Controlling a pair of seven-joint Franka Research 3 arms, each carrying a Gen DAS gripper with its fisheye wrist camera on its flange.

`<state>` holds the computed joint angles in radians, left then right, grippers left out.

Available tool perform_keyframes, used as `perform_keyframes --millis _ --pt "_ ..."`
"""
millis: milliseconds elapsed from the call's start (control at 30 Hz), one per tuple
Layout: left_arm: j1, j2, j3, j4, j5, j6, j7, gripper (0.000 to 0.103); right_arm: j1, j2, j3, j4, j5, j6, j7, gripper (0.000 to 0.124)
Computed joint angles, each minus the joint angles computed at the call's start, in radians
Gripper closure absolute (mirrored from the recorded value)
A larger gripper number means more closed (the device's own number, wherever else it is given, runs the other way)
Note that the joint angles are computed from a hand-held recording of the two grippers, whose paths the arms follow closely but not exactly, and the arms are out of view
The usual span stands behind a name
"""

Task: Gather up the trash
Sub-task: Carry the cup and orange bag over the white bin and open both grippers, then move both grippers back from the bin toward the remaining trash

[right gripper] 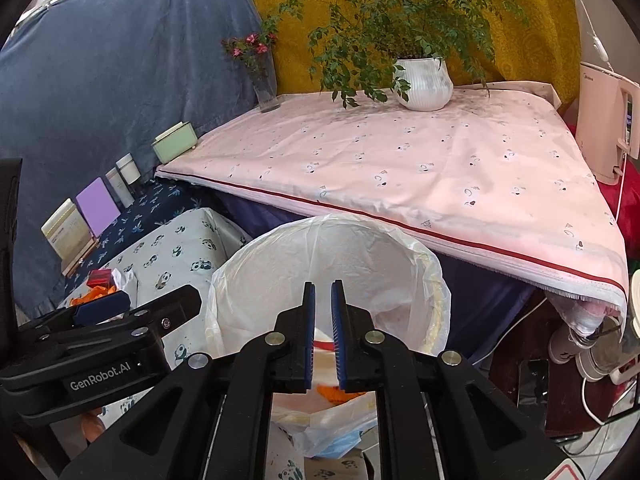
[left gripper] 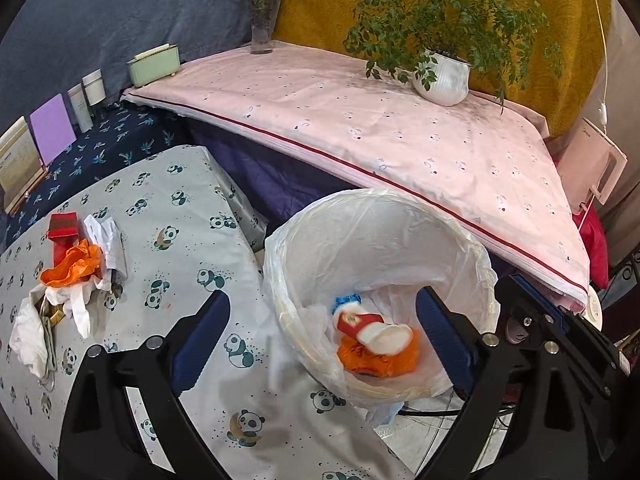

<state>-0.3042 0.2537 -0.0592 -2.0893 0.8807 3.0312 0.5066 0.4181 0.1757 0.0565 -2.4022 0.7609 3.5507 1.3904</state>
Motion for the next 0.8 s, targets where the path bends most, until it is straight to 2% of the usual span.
perform_keyframes --millis 467,800 --pt "0.021 -0.061 0.020 -0.064 0.123 0.006 -0.138 0.013 0.065 -0.013 -0.004 0.029 0.141 0.000 -0.139 0.100" --pt "0.101 -0.144 -0.007 -0.148 0.230 0.007 -0.264 0.012 0.106 -0.029 0.026 0.058 0.249 0.010 -0.267 0.095"
